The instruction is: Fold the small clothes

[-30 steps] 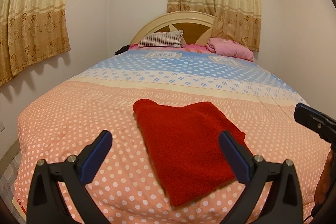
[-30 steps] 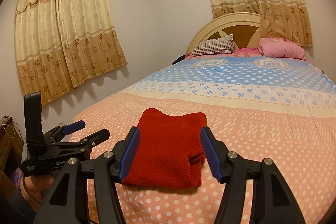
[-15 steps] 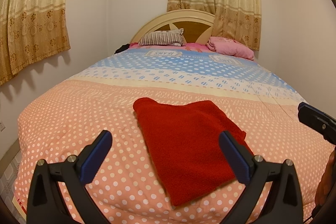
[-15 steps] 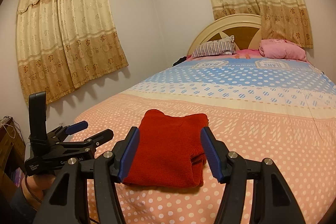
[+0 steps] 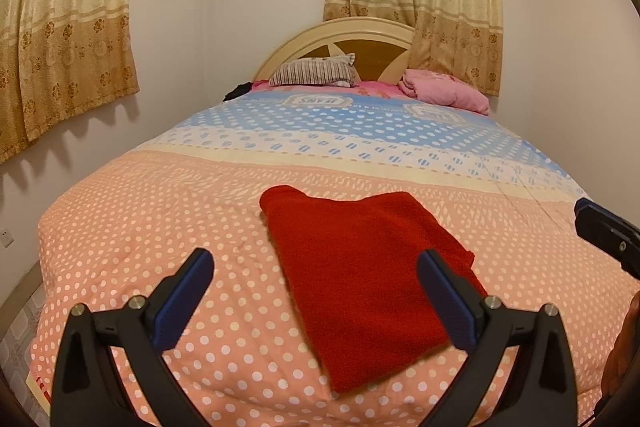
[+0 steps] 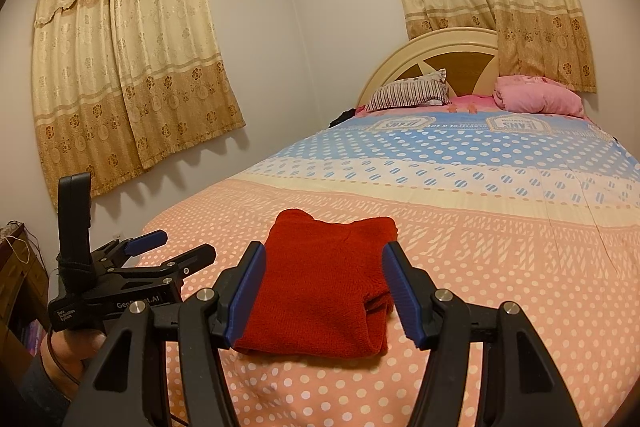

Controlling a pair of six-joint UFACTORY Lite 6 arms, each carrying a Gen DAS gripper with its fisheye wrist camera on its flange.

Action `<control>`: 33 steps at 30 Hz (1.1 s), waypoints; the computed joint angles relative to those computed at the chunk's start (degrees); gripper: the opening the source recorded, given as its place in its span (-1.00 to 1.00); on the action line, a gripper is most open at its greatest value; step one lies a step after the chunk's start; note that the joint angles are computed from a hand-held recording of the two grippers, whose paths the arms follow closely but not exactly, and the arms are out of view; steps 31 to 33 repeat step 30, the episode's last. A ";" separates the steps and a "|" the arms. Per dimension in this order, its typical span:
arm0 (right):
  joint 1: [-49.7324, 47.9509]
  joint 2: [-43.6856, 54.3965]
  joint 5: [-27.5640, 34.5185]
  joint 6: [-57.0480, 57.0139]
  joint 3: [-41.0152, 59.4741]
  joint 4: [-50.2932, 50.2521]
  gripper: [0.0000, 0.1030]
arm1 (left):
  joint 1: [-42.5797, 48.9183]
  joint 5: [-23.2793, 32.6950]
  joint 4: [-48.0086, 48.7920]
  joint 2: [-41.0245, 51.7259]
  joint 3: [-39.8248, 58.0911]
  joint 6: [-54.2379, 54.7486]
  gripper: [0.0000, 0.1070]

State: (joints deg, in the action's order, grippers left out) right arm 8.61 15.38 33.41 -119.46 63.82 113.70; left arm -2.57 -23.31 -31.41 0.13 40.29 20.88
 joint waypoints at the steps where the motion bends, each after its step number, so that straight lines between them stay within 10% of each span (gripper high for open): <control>1: 0.02 -0.09 -0.07 -0.06 -0.07 0.06 0.19 | -0.04 -0.09 -0.61 0.07 0.08 0.59 0.93; 33: -1.51 -0.71 0.40 0.42 -0.11 -1.60 0.20 | 0.45 -0.25 -2.97 2.14 1.22 2.98 0.93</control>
